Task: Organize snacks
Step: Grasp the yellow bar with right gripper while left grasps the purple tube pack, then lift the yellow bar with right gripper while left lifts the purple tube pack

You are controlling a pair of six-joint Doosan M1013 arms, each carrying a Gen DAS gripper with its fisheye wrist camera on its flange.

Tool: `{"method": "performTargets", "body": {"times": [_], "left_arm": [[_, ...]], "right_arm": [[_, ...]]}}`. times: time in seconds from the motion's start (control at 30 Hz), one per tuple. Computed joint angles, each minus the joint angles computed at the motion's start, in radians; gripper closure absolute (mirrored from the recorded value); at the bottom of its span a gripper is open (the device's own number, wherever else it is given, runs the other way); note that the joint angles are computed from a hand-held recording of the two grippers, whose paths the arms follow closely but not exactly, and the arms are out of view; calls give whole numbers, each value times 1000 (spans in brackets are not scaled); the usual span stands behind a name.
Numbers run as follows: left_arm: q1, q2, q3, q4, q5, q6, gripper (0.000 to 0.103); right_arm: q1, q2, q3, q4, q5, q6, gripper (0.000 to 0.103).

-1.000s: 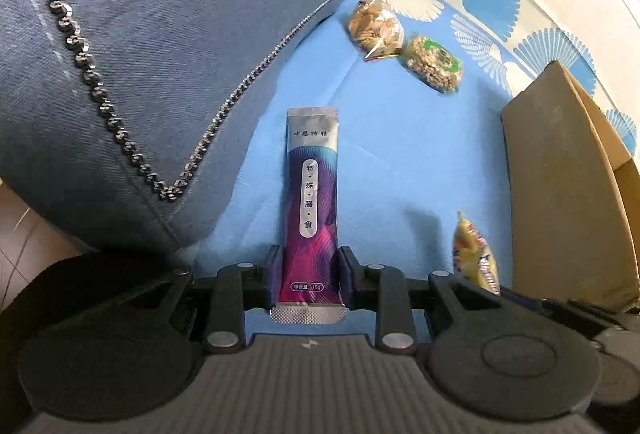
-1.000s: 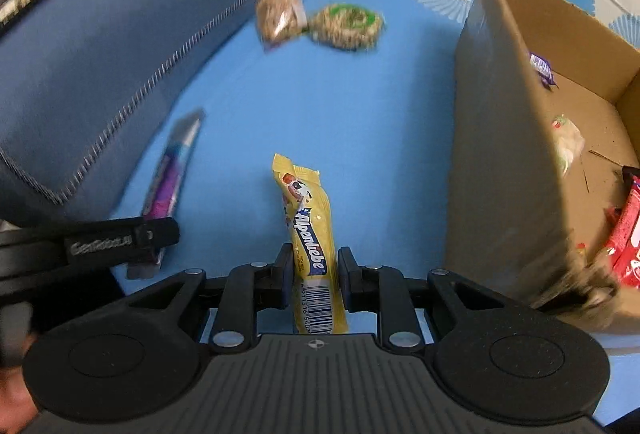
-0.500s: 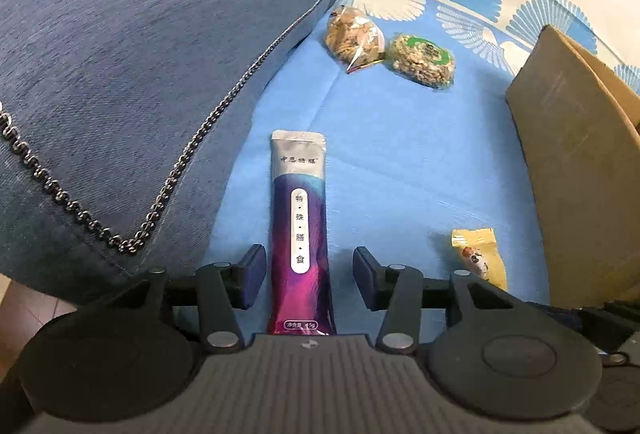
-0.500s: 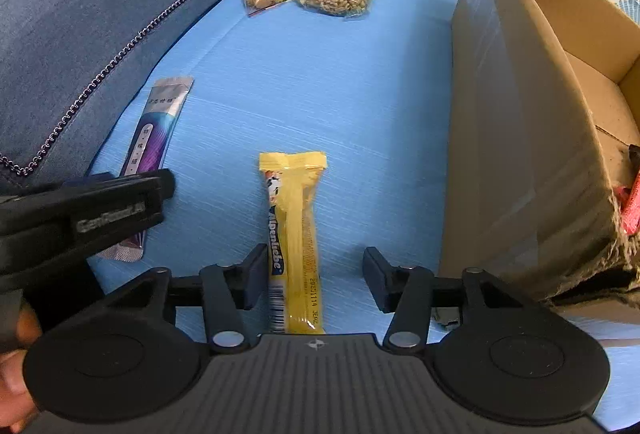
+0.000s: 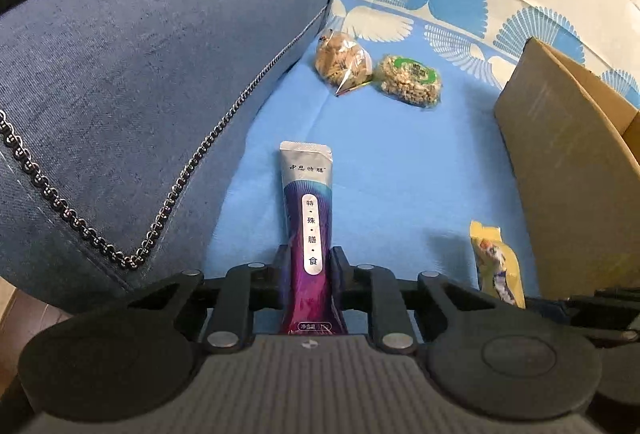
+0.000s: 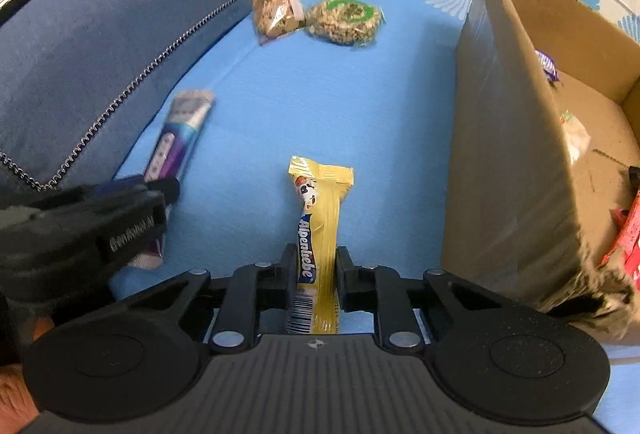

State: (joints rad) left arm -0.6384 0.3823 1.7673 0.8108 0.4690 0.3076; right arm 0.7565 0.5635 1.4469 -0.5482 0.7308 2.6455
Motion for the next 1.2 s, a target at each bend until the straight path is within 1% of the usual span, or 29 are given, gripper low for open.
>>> {"method": "performTargets", "body": {"times": [0.1,0.17,0.2,0.33,0.53,0.73,0.93,1.2], "left_arm": [[4,6,-8,-53,4,52,81],[6,12,-15,-80,12,79,79],[6,14,-18,-80,16,82,77],[-1,22,-25,-60,29,82,75],[-1,22,-24,-60,27,90,74],[2,14,-13,-62,4,74,81],[0,7,-3,-26,-14,48,81],[1,3,3,-27,-27,59,81]], "right_arm": [[-5,11,-19,55,41,-43,83],[-8,16,-26,80,53,-61,82],[-8,16,-26,77,54,-61,82],[-8,15,-23,76,50,-59,81],[-8,18,-25,71,50,-70,81],[-6,15,-20,63,41,-60,83],[-4,9,-7,39,26,-24,84],[-1,1,8,20,11,14,84]]}}
